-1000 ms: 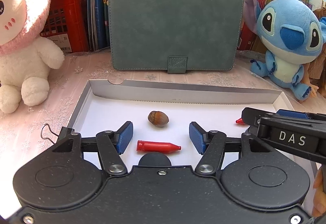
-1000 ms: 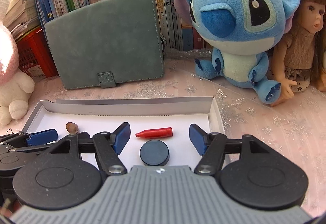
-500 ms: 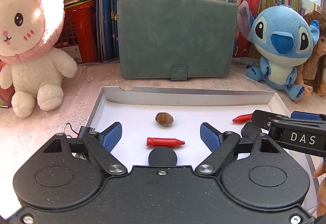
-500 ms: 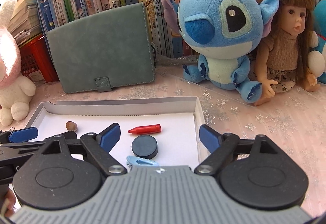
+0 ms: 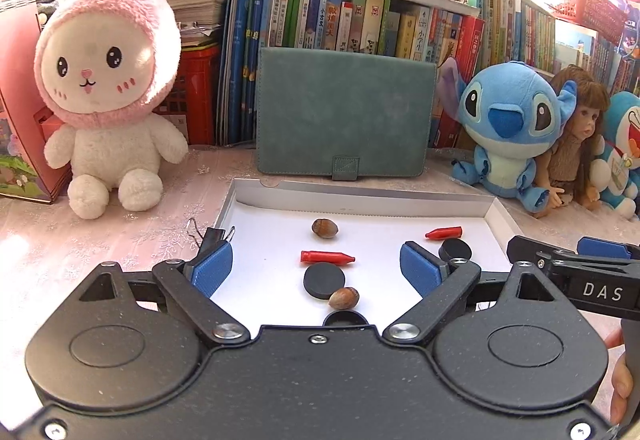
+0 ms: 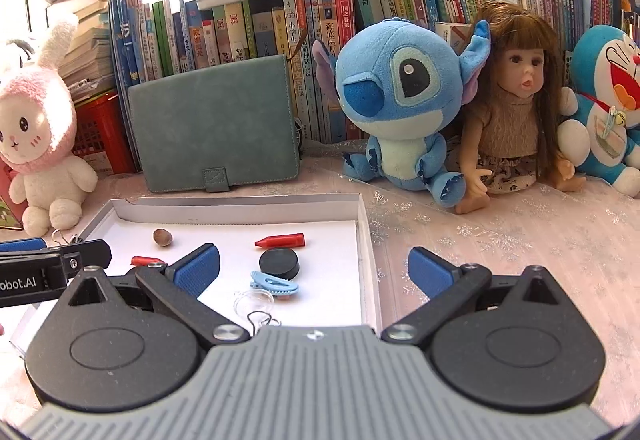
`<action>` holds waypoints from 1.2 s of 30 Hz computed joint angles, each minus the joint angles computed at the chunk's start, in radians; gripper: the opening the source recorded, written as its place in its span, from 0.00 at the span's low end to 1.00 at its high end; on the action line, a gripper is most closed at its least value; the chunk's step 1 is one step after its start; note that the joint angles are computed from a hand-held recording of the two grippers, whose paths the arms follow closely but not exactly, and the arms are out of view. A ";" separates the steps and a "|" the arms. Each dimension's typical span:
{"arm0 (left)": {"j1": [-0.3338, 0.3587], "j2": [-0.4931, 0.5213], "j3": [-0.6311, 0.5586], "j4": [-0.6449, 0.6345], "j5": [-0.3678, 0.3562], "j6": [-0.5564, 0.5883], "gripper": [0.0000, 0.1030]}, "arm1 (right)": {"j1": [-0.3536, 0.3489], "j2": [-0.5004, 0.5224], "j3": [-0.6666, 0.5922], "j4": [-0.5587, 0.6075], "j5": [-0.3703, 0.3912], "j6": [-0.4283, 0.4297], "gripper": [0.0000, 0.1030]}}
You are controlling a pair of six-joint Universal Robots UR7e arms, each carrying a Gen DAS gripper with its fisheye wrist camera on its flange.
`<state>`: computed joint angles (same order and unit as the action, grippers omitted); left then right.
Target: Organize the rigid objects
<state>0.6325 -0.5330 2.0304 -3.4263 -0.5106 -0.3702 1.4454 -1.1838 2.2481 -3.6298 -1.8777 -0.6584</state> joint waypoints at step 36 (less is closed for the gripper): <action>-0.178 0.022 0.284 0.206 0.037 -0.464 0.89 | -0.115 -0.031 0.351 -0.341 0.097 -0.173 1.00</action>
